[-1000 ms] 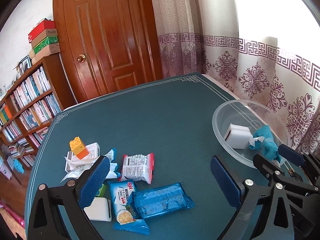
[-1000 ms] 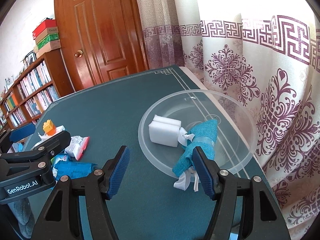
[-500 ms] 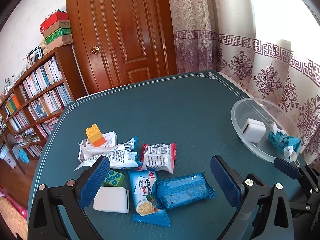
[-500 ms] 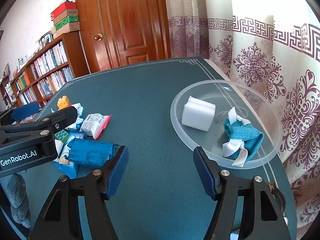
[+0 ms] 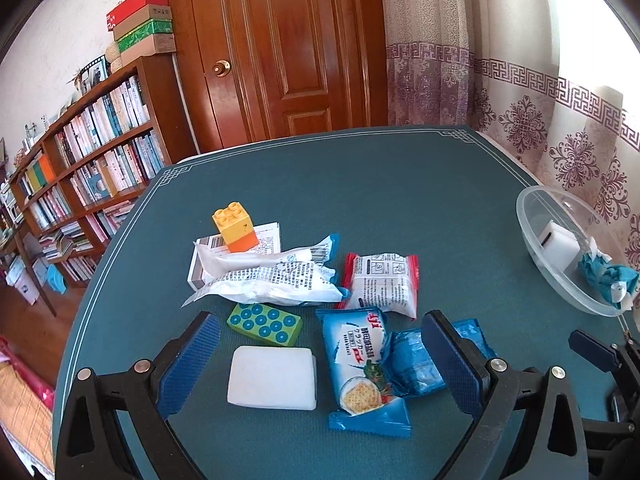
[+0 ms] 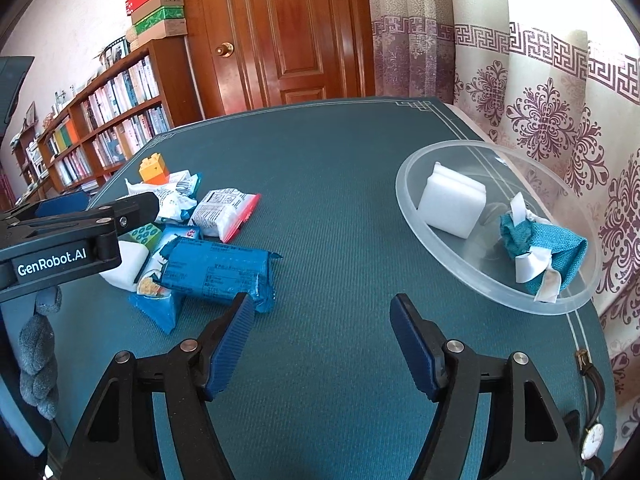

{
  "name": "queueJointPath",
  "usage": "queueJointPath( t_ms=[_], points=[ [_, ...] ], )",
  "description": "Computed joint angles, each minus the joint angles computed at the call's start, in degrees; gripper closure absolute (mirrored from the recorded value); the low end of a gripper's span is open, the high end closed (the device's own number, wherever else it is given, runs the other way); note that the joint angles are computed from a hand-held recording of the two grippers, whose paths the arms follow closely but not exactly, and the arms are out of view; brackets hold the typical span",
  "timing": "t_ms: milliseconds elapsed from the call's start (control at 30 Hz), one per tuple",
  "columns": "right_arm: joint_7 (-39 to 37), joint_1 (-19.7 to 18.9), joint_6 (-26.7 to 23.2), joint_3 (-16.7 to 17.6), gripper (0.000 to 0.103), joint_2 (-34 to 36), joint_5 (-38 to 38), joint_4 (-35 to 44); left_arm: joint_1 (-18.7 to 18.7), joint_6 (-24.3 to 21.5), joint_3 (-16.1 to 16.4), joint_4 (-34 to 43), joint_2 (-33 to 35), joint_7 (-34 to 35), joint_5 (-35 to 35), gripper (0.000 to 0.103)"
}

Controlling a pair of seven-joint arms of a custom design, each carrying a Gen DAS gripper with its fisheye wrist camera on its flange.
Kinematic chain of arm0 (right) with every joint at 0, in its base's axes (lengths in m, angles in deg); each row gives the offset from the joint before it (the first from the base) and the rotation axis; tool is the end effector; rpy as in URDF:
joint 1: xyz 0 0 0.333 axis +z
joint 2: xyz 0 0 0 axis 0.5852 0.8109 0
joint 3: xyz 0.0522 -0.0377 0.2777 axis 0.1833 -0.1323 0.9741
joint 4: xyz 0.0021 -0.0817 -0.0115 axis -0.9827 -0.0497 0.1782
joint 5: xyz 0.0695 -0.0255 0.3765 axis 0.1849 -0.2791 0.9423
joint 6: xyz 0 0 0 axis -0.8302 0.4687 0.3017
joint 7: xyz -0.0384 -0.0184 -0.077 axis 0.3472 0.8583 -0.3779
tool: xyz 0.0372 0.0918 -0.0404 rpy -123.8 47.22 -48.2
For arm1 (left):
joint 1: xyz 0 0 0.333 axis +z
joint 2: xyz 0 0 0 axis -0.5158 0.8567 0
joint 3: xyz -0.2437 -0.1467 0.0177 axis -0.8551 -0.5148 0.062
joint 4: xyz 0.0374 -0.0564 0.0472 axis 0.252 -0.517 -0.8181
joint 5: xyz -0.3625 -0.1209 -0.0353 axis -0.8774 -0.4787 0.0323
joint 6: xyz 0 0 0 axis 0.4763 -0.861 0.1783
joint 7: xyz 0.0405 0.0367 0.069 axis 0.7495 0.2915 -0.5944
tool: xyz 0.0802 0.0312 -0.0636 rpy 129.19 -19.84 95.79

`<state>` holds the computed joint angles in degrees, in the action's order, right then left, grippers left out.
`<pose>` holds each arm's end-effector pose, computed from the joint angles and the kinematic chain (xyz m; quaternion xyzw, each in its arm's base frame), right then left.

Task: Organize objects
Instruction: 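Move both grippers back toward the pile of snacks and sponges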

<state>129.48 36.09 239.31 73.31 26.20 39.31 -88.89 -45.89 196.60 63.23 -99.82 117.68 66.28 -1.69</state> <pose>0.6699 0.2034 0.2927 -0.7539 0.5161 -0.1816 0.3638 0.6678 -0.1342 0.3048 -0.7047 0.5820 -0.2105 0.3469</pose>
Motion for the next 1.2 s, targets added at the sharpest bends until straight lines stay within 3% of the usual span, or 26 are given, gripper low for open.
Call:
queueJointPath(
  t_ms=[133, 367, 633, 867, 1033, 1133, 1200],
  points=[
    [-1.88, -2.37, -1.90, 3.37, 0.031, 1.13, 0.65, 0.74, 1.54, 0.02, -0.04, -1.70, -0.22, 0.40, -2.25, 0.001],
    [-5.13, -2.94, -3.99, 5.50, 0.031, 2.58, 3.35, 3.40, 2.63, 0.20, 1.26, -4.59, -1.15, -0.89, -3.09, 0.001],
    [-12.62, -3.86, -9.40, 10.37, 0.031, 7.40, 8.32, 12.10, 4.11, 1.02, 1.16, -6.28, -1.35, -0.12, -4.40, 0.001],
    [-17.19, 0.34, -20.57, 9.98, 0.031, 15.54, 11.57, 28.38, 4.52, 3.88, 1.25, -6.96, -1.29, 2.15, -5.95, 0.001],
    [-17.99, 4.92, -32.17, 6.63, 0.031, 23.03, 12.50, 43.10, 4.49, 6.33, 1.59, -7.23, -1.00, 4.33, -8.18, 0.001],
    [-18.37, 5.68, -36.18, 4.88, 0.031, 24.12, 14.27, 45.30, 4.20, 7.17, 1.68, -6.90, -0.40, 6.64, -10.33, 0.001],
    [-19.09, 5.59, -36.06, 3.61, 0.031, 22.75, 15.75, 43.02, 3.82, 7.37, 1.82, -6.62, 0.04, 8.33, -11.78, 0.001]
  ],
)
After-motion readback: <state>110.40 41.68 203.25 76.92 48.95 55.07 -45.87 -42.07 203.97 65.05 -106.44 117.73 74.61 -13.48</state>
